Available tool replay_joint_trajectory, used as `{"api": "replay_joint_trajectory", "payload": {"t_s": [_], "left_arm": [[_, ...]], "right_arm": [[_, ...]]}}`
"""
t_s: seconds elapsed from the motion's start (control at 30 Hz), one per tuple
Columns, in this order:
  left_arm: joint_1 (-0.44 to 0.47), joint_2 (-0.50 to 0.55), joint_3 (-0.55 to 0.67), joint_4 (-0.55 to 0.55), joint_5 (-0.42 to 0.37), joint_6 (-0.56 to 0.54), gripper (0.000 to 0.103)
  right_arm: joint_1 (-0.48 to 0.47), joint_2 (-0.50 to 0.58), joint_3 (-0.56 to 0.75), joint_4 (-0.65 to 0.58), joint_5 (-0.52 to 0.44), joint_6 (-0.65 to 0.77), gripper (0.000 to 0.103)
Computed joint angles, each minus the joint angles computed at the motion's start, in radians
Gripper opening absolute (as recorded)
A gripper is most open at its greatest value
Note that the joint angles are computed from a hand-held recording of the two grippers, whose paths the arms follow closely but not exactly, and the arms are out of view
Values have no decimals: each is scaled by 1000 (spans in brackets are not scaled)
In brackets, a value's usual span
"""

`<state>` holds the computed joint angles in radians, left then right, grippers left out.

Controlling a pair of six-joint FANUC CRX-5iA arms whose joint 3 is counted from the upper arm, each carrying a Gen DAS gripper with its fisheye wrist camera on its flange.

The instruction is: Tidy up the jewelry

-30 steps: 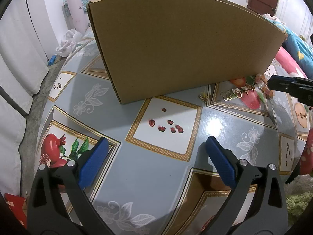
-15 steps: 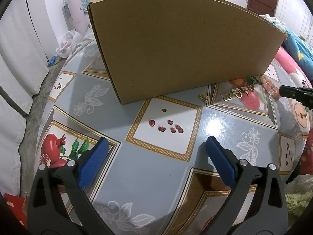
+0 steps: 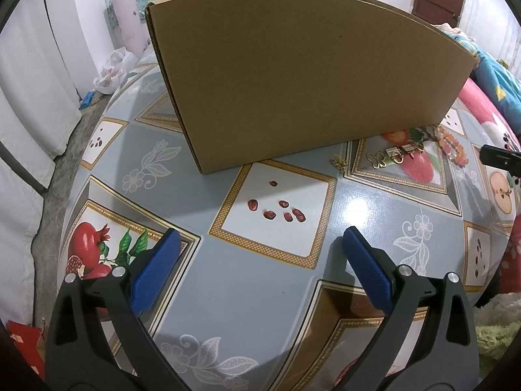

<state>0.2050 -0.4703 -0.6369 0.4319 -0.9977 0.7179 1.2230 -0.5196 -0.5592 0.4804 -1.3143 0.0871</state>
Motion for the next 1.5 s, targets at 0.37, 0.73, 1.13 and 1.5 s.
{"api": "replay_joint_trajectory", "payload": {"t_s": [0.37, 0.73, 1.13, 1.5], "left_arm": [[-86, -2, -15, 94, 92, -82, 61], [-192, 98, 25, 109, 132, -88, 19], [-202, 98, 12, 115, 164, -104, 3], [-151, 44, -27, 130, 127, -127, 0]], "right_arm": [[-107, 111, 38, -51, 87, 139, 31], [-108, 105, 31, -45, 33, 92, 10], [-68, 7, -17, -19, -24, -30, 12], [16, -42, -46, 81, -7, -95, 28]]}}
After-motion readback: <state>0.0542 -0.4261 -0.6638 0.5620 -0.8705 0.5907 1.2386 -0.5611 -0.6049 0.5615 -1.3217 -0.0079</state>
